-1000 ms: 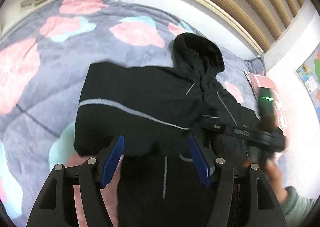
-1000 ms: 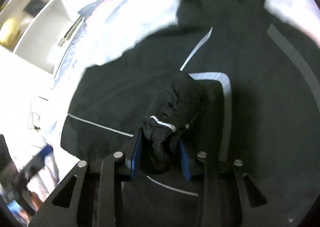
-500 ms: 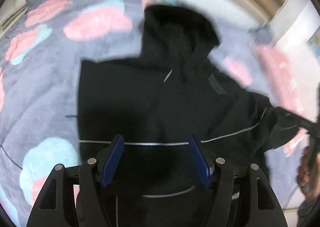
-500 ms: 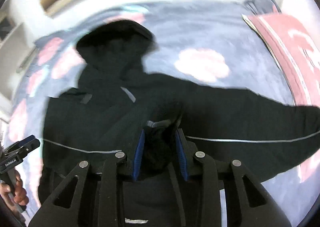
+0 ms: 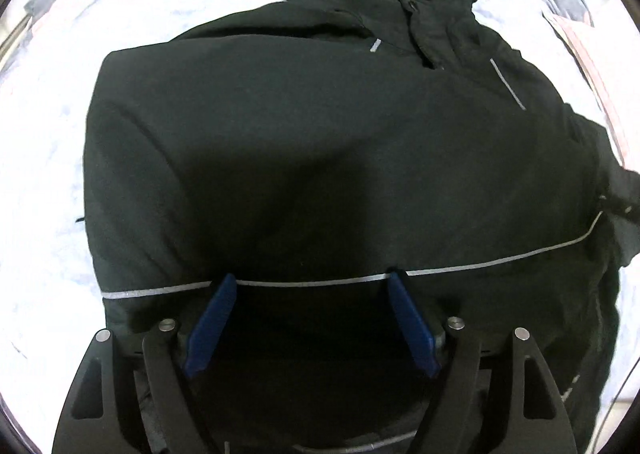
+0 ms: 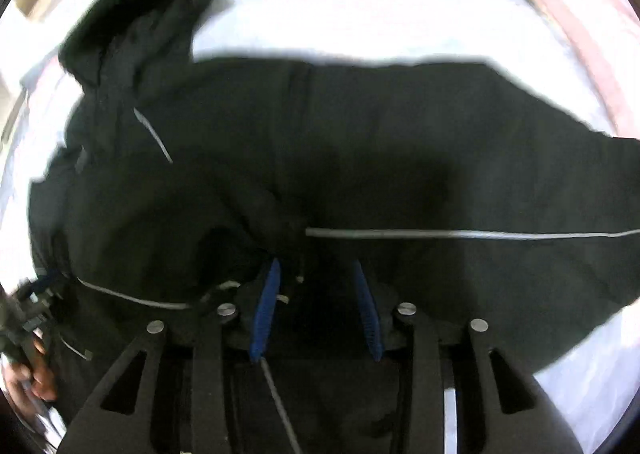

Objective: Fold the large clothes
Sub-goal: 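Carry the other sleeve across the jacket body with the right tool and release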

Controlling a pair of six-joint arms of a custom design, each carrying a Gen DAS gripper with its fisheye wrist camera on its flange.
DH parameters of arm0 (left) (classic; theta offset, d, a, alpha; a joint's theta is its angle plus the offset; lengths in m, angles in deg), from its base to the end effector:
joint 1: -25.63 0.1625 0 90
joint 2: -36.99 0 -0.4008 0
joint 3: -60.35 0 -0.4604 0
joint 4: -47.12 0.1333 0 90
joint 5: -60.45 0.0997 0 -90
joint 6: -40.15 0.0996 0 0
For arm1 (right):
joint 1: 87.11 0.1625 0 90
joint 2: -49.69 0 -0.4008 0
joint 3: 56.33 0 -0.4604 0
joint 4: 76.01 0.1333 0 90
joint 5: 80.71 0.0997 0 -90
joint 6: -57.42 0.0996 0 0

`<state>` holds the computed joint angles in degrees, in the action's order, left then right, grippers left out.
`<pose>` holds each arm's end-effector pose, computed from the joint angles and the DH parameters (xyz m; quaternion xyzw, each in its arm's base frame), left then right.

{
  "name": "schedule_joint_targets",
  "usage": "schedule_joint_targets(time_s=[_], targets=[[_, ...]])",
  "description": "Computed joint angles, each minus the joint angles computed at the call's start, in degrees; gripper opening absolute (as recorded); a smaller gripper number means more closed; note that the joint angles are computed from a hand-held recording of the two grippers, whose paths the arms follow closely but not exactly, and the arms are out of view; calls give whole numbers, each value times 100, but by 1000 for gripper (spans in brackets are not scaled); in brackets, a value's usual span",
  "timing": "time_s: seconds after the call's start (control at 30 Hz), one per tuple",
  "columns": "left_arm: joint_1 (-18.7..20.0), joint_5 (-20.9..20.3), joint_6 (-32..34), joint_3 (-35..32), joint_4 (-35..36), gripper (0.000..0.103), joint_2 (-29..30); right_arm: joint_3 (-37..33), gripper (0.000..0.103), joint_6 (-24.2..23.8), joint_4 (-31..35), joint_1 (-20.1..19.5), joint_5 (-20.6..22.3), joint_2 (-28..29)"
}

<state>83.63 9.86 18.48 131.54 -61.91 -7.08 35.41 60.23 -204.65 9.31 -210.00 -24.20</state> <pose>-0.2497 -0.7704 0.1412 0.1082 0.9331 -0.0926 0.3301 0.1447 -0.6580 0.3698 -0.0315 -0.9278 0.1960 0.3159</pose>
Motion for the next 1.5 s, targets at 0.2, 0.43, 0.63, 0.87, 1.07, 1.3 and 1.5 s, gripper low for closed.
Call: schedule_joint_targets(time_s=[0.2,0.43,0.63,0.87,1.07,1.3,1.5], targets=[[-150,86,-149,304,-692,78,-328,30,53,-431,-356,411,15,146],[-113,343,-492,237,32,78,-142,345,52,290,272,181,17,227],[-305,465,-423,263,-78,78,-244,768,58,283,-587,-4,309,-1128],[-478,347,-309,-18,105,78,-121,886,76,102,-1038,-771,-729,-2425],[-545,263,-356,-301,412,78,132,431,77,183,-901,-1654,-313,-2632],[-514,301,-263,-510,582,78,333,-36,77,353,-603,-2527,708,-2355],[-452,315,-403,-466,795,78,235,60,38,98,-1048,-2459,865,-2158]])
